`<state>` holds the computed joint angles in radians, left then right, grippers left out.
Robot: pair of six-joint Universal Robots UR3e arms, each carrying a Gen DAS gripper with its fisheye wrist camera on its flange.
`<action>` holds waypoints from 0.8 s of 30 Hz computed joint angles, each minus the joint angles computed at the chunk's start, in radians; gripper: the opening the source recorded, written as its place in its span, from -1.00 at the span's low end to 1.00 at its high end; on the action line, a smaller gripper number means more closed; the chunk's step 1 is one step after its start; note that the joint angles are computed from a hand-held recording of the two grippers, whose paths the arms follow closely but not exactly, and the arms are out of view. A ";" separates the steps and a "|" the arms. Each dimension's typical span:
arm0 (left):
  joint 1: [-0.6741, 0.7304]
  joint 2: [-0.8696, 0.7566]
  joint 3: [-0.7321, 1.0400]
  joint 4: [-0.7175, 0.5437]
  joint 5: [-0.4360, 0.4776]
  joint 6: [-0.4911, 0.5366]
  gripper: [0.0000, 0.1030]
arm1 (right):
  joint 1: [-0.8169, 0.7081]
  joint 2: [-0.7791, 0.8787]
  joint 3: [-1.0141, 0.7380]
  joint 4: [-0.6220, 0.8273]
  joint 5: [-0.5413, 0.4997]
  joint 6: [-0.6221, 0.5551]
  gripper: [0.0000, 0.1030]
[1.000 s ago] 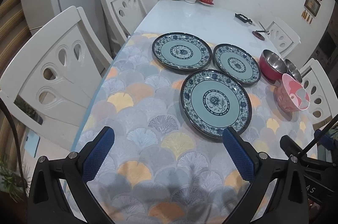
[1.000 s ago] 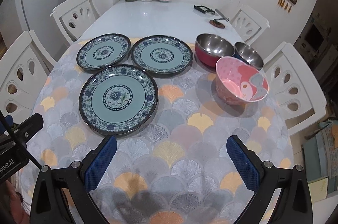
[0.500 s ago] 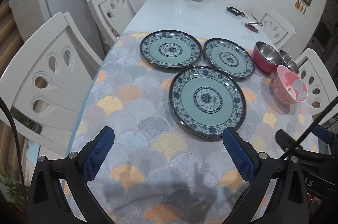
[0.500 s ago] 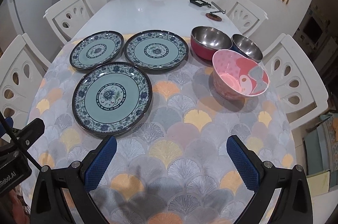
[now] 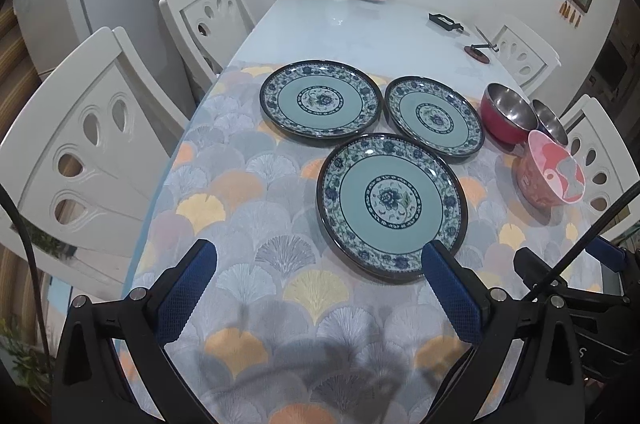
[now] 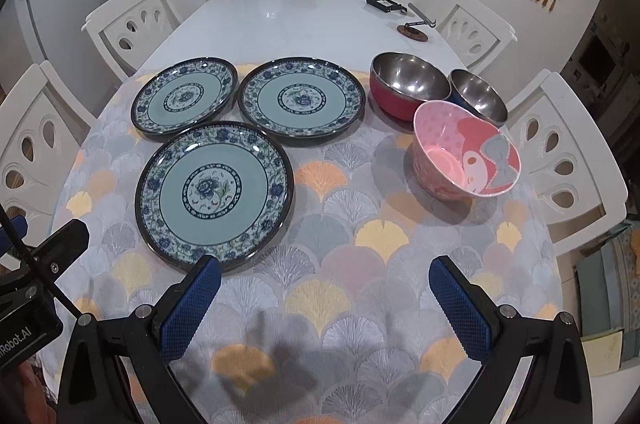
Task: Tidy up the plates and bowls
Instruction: 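Move both tools toward the blue-and-white plates on the cloth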
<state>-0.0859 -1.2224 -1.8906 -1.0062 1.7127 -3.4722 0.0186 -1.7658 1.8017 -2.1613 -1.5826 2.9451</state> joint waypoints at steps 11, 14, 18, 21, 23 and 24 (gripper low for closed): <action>0.035 -0.060 0.038 0.034 -0.019 0.022 0.98 | 0.018 0.091 -0.095 -0.007 -0.006 0.004 1.00; 0.045 -0.071 0.041 0.040 -0.024 0.029 0.98 | 0.019 0.111 -0.111 -0.001 -0.002 0.006 1.00; 0.064 -0.081 0.040 0.045 -0.037 0.033 0.98 | 0.020 0.136 -0.127 0.001 0.004 0.007 1.00; 0.075 -0.088 0.040 0.048 -0.047 0.032 0.98 | 0.025 0.155 -0.144 0.003 0.005 0.008 1.00; 0.080 -0.092 0.041 0.053 -0.048 0.033 0.98 | 0.029 0.167 -0.156 0.002 0.003 0.008 1.00; 0.080 -0.095 0.043 0.054 -0.047 0.033 0.98 | 0.030 0.170 -0.158 0.001 0.002 0.008 1.00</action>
